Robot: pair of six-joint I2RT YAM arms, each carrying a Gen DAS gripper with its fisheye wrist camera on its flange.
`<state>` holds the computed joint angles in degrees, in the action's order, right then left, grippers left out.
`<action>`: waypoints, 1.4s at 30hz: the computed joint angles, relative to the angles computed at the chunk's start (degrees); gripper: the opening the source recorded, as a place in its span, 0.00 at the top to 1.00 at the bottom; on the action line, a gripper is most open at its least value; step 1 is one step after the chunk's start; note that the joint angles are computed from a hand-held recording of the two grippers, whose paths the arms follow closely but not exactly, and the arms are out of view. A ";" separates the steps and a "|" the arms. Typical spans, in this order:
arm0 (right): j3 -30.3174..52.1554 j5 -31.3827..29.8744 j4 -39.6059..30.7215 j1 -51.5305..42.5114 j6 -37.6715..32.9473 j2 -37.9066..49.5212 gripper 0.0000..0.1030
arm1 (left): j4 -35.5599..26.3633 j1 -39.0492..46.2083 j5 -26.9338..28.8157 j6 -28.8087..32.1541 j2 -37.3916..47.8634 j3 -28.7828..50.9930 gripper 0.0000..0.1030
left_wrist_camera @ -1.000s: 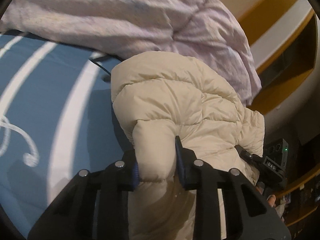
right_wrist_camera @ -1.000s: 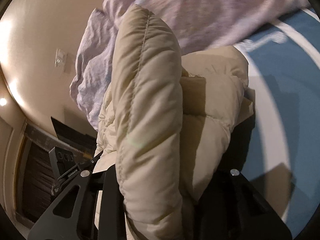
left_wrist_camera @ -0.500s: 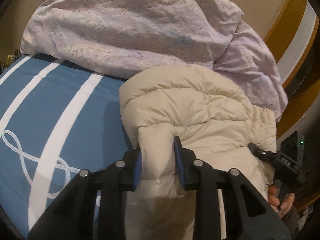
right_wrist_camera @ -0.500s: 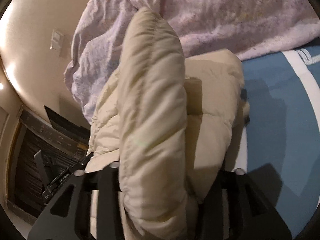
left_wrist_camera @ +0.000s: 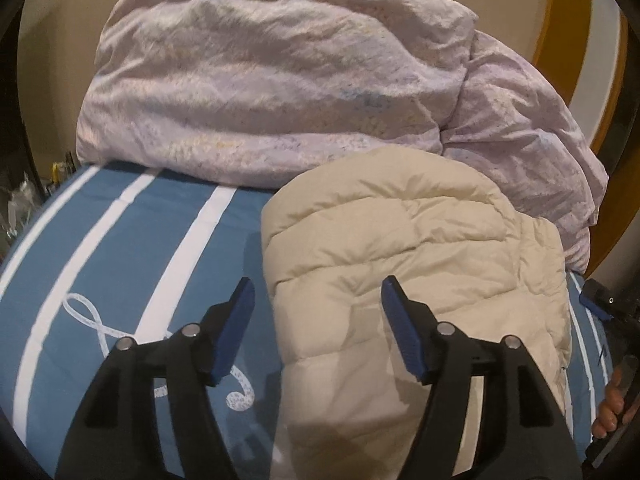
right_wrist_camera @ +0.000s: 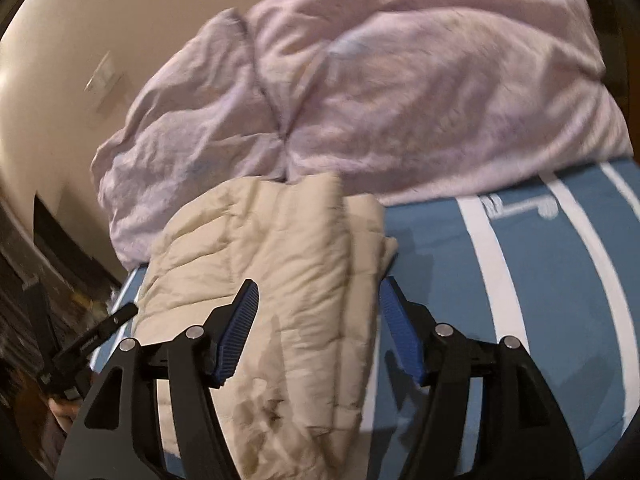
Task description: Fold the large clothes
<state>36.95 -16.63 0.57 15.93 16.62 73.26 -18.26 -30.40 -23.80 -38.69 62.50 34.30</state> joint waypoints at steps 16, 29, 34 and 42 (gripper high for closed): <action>6.94 28.54 10.25 18.74 -5.89 14.93 0.46 | -2.35 -5.59 -10.10 2.40 15.74 12.27 0.31; 5.58 26.20 13.99 16.86 -2.64 20.44 0.46 | 8.60 -2.86 -7.66 6.13 23.07 9.51 0.25; 5.03 24.80 14.59 16.20 -0.63 21.17 0.45 | 12.13 -1.71 -6.38 7.76 24.75 8.68 0.22; 6.05 23.32 13.18 15.54 -0.83 21.91 0.45 | 17.27 -0.94 -5.30 7.93 25.69 6.08 0.20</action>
